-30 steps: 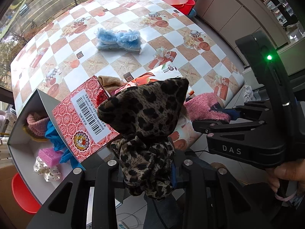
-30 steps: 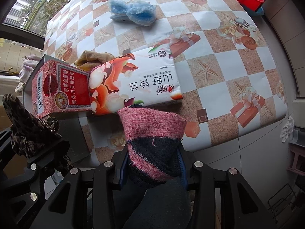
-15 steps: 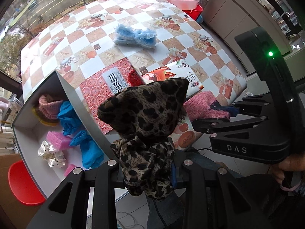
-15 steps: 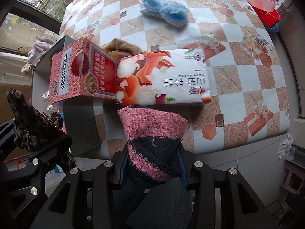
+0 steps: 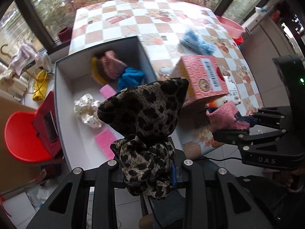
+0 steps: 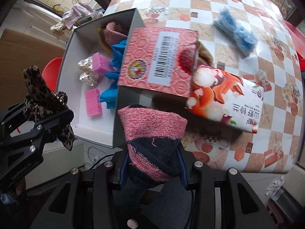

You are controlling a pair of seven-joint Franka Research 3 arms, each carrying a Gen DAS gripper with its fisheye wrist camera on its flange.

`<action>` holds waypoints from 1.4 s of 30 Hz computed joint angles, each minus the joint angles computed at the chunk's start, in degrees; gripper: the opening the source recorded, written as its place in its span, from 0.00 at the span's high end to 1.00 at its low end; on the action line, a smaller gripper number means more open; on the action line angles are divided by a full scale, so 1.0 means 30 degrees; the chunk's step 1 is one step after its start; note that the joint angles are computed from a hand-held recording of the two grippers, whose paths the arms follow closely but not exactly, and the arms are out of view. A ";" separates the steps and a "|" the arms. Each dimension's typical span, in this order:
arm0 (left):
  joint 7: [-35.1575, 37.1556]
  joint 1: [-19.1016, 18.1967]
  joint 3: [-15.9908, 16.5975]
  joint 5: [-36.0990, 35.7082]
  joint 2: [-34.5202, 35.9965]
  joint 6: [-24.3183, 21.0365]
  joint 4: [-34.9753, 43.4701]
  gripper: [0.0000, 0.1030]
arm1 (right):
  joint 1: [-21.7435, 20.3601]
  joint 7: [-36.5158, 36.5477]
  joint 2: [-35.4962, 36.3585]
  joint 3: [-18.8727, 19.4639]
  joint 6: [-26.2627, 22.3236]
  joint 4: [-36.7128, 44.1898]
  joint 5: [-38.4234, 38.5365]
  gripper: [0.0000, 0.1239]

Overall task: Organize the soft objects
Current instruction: 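Lift the scrunchie and sock with both grippers and carry them over the box, then lower the scrunchie into the box and open the left gripper while the right releases the sock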

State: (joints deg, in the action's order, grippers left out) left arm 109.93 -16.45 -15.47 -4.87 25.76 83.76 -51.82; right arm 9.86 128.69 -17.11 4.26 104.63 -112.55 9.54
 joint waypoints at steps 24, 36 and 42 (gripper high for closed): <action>-0.2407 0.1186 0.0599 0.1322 -0.1360 0.1988 -0.3702 0.67 | 0.1958 -0.2650 0.5957 -0.0061 -0.0777 0.6850 -0.0712 0.65; -0.2419 0.0976 0.0552 0.1492 -0.0791 0.1602 -0.3083 0.67 | 0.1943 -0.2615 0.6110 -0.0179 -0.0947 0.6886 -0.0600 0.65; -0.2514 0.0960 0.0575 0.1508 -0.0630 0.1457 -0.2894 0.67 | 0.1958 -0.2737 0.6275 -0.0199 -0.1046 0.7048 -0.0539 0.65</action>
State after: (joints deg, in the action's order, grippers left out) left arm 102.39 -13.57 -13.74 -0.35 23.87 88.14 -60.50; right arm 15.73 120.48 1.71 3.67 101.49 -91.40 7.92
